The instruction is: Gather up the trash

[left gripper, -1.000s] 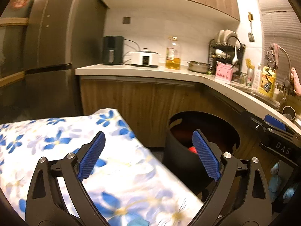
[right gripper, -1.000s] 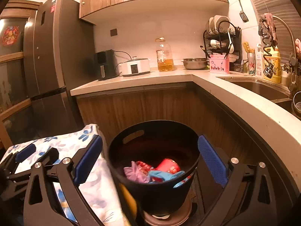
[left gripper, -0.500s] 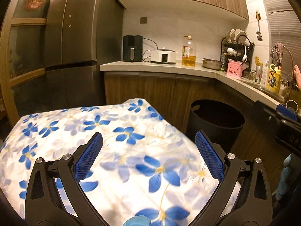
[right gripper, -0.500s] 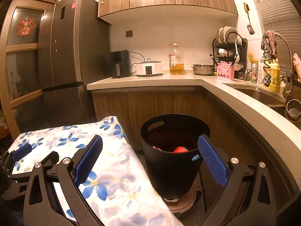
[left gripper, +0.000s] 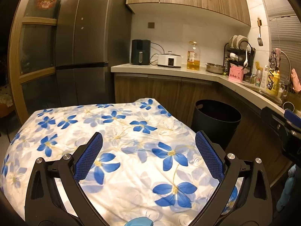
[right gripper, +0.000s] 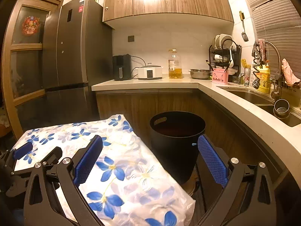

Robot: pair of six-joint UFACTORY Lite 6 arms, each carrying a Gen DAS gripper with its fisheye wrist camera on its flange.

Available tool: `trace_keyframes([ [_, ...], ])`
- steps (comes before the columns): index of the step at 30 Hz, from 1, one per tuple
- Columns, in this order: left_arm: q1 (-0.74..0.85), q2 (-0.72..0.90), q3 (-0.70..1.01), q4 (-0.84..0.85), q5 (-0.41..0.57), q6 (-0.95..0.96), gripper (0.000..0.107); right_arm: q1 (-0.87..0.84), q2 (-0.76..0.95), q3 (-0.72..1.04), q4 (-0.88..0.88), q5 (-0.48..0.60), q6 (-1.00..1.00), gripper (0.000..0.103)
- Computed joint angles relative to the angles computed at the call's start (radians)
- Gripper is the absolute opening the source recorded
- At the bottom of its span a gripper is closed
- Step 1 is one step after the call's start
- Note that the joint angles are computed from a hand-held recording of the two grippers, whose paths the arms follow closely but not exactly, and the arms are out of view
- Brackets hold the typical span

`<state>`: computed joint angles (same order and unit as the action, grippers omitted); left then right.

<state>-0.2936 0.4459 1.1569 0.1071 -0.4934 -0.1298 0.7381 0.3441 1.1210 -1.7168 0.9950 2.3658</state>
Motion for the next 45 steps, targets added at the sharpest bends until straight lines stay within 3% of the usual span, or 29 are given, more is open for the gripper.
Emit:
trace_keyframes([
  [13,0.035,-0.161,-0.186,-0.014,-0.044,0.018,0.097,0.116,0.021,0.020,0.046,0.058,-0.040,0.097],
  [45,0.036,-0.210,-0.220,-0.067,-0.028,0.062,0.097,0.129,0.029,0.039,0.031,0.033,-0.028,0.097],
])
